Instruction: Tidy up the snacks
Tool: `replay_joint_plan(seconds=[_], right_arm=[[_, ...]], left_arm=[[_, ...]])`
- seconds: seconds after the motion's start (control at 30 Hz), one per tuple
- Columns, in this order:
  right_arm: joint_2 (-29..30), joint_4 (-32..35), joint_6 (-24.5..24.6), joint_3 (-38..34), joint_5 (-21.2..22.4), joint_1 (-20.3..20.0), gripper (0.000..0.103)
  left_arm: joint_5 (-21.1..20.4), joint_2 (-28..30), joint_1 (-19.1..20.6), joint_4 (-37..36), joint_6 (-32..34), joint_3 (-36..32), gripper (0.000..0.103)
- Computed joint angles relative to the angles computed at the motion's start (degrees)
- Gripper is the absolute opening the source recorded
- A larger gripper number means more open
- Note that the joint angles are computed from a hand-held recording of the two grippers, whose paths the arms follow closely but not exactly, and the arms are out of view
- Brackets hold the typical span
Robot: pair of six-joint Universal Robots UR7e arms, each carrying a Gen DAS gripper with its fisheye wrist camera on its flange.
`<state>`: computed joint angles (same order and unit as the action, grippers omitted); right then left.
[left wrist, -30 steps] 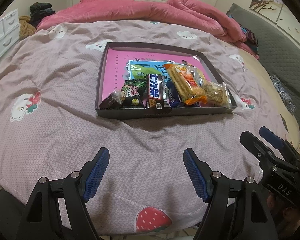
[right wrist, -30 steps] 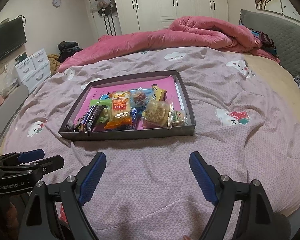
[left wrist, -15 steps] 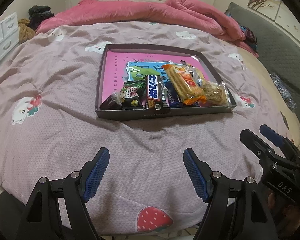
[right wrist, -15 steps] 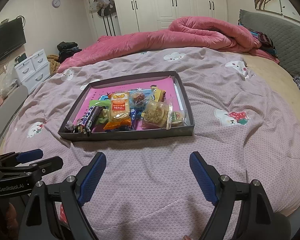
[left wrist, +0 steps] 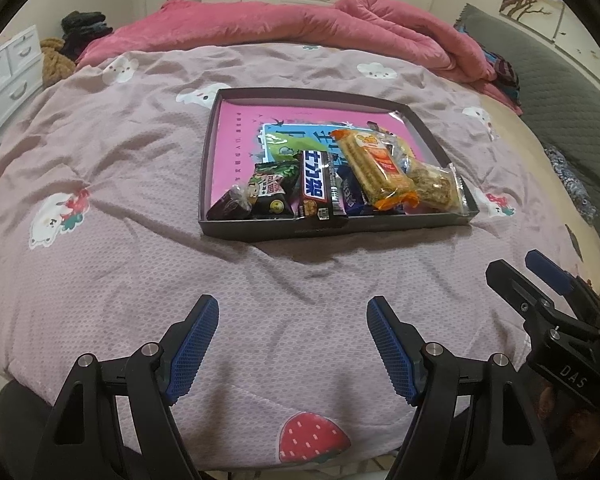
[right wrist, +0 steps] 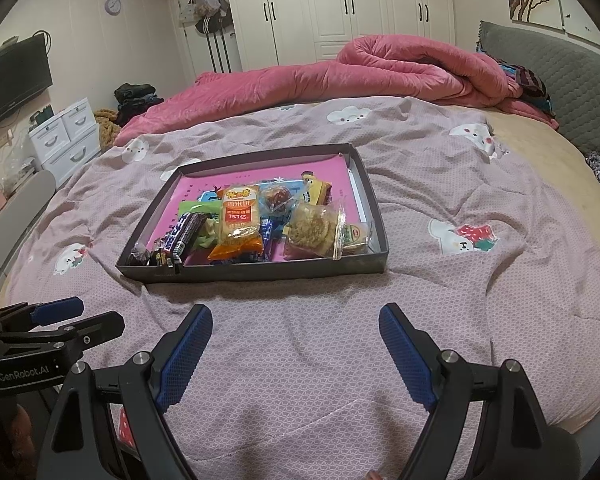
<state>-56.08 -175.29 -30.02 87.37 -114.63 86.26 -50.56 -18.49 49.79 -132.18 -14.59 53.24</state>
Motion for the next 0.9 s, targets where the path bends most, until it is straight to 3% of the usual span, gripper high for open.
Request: replay_joint_plan(seconds=[0.9], right_arm=[[0.01, -1.05, -0.33, 0.12, 0.77, -0.05, 0.088]], left_arm=[[0.10, 0.00, -0.19, -1.29, 0.70, 0.33, 0.078]])
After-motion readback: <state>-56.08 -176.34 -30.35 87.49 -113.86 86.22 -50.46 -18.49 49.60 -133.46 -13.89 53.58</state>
